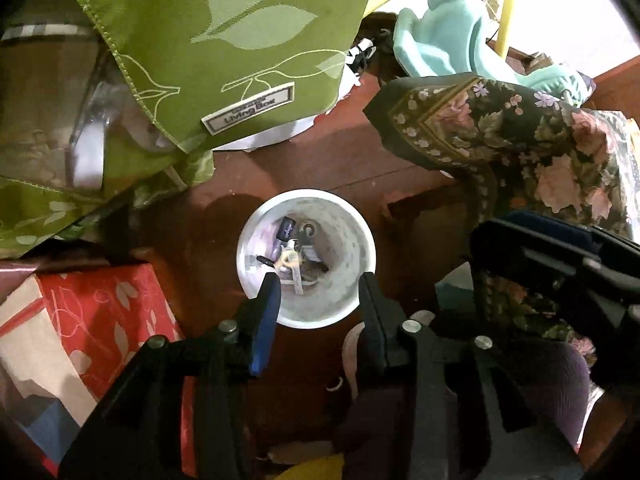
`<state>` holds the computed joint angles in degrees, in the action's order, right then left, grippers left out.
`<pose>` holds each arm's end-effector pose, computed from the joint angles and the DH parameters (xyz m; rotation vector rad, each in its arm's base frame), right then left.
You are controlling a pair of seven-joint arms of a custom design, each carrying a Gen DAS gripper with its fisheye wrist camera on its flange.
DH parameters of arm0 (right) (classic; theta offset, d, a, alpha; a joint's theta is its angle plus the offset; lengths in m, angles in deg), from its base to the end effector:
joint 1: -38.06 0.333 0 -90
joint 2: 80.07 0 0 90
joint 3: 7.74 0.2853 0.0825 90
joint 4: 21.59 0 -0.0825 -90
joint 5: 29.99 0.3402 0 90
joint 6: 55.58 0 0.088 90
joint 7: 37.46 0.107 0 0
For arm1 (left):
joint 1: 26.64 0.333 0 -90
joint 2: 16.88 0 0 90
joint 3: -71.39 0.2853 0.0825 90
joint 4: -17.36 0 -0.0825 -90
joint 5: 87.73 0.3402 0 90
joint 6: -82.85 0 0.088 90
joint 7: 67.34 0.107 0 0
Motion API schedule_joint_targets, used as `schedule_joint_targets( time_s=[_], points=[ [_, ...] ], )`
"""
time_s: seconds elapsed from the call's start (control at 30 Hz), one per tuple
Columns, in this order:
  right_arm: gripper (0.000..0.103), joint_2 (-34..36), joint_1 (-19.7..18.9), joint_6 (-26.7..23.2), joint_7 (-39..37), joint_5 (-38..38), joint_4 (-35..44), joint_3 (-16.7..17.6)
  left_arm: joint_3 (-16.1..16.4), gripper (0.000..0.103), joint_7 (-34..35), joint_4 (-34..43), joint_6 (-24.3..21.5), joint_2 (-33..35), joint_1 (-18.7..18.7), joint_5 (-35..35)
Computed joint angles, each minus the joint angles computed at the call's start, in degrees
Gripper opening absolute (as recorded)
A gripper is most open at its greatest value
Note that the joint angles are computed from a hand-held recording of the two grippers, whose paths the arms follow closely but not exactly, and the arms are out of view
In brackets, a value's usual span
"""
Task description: Collect trash
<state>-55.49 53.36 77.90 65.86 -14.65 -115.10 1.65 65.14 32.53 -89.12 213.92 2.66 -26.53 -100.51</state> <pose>0.5906 0.2615 0.3949 -1.9738 1.9428 0.1920 0.5907 -0.0645 0.3439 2.0060 -2.2900 0.3266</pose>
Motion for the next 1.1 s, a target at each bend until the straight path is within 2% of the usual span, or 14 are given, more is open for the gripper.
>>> schedule_joint_targets(
  time_s=[0.1,0.33,0.53,0.67,0.83,0.97,1.1],
  points=[
    [0.043,-1.8,1.0,0.5,2.0,-2.6,-1.5,-1.0,-0.2,0.039,0.6,-0.7,0.5,-1.0,0.0,-0.3],
    [0.043,-8.9,1.0,2.6,4.5,-3.5,-8.3,-1.7,-1.4,0.039,4.2,-2.6,0.8,-5.2,0.0,-3.3],
    [0.043,-19.9,2.2,8.0,11.1,-8.8,-18.6,-3.4,-2.7,0.039,10.1,-6.4,1.9,-12.2,-1.2,-8.1],
    [0.043,-28.5,2.7,11.3,21.9,-19.6,-25.3,-3.9,-3.1,0.039,15.5,-9.2,2.5,-18.0,-2.5,-13.0],
    [0.043,-38.9,0.4,11.7,39.0,-34.8,-31.3,-1.4,-2.7,0.039,23.6,-14.7,6.8,-27.0,-5.4,-18.2],
    [0.043,-46.4,-2.5,7.4,51.7,-45.5,-33.8,2.8,-0.4,0.039,31.5,-18.5,9.0,-34.0,-8.1,-25.6],
    [0.043,-51.6,-3.6,0.9,60.4,-52.2,-34.2,6.3,2.6,0.039,39.4,-20.7,9.3,-39.9,-10.5,-32.7]
  ],
)
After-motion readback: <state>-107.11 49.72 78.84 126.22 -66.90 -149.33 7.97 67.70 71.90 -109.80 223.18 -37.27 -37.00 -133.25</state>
